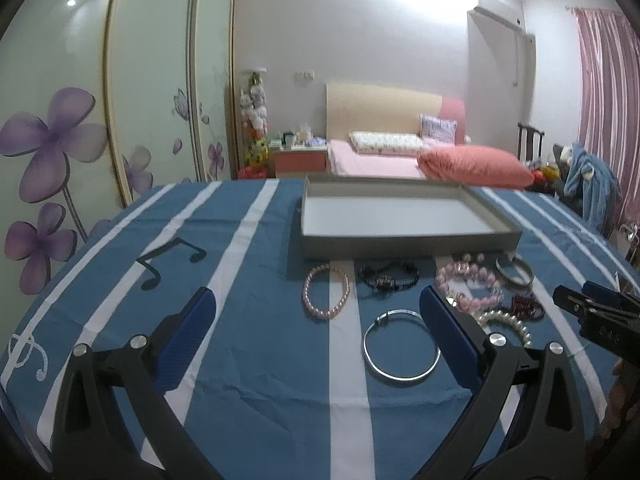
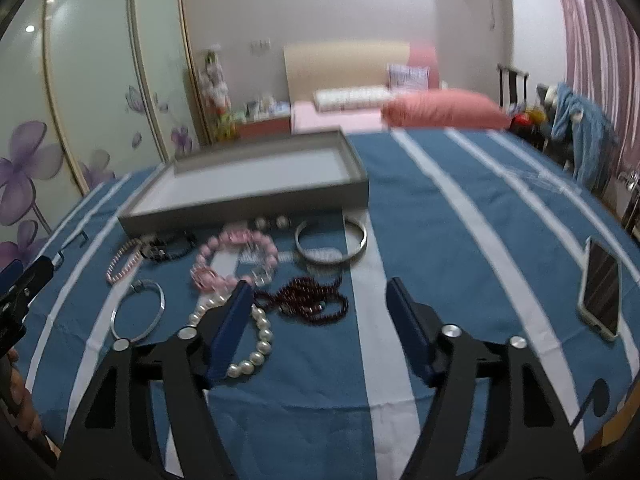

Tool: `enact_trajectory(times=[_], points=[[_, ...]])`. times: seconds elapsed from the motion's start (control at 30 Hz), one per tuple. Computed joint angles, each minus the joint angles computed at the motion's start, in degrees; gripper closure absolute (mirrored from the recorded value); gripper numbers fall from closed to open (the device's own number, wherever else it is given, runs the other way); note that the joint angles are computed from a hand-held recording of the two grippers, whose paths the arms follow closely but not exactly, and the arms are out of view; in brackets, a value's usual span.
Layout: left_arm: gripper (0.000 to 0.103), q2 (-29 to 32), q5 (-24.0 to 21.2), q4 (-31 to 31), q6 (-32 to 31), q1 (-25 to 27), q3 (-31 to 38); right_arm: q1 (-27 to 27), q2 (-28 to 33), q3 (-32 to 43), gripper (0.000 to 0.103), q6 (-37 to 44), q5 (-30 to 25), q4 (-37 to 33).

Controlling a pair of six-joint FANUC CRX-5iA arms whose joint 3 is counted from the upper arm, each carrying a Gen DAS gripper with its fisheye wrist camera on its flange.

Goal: Organize jewelry
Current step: 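Grasp the thin silver bangle with the left tool while the right tool grasps the dark red bead bracelet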

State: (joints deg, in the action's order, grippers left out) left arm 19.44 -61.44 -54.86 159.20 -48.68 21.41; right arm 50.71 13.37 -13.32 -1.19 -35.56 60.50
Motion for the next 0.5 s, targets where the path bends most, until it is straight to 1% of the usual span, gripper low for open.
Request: enact_trajectory(times=[0.07,0.1,0.17,0.3,0.33,0.43,0.47,0.5], points=[[0.004,0.60,0.20,2.37,-2.61,0.78,0.51,0.41,1.55,3.46,0.039,6.96,-1.69,-7.42],[0.005,0.95,0.39,3.74,-3.94,1.27,0.87,0.44,2.25,4.71,0.040,9.12,-2.36,-9.52],[0.008,1.35,1.12,6.28,-6.18,2.42,1.29,0.42,4.28,8.51,0.041,14.98,-4.57,-15.29],[0.017,1.84,2.54,11.71,-9.92,4.56,1.28,-0.02,6.91,14.05,0.043,22.81,-8.07,-23.57],[0.019,1.97,2.80,12.75,-10.73,5.09,1.39,-0.12,7.35,14.91,0.044,23.89,-8.66,-24.91],[0.021,2.32,3.61,15.89,-12.95,6.37,1.42,-0.02,7.72,15.61,0.045,24.52,-9.08,-25.30],[0.022,2.60,3.82,16.77,-13.68,6.71,1.64,0.11,7.66,15.59,0.049,24.71,-9.00,-25.31],[0.024,2.69,4.17,17.87,-14.51,7.05,1.58,0.08,7.62,15.52,0.052,24.98,-8.39,-25.51]])
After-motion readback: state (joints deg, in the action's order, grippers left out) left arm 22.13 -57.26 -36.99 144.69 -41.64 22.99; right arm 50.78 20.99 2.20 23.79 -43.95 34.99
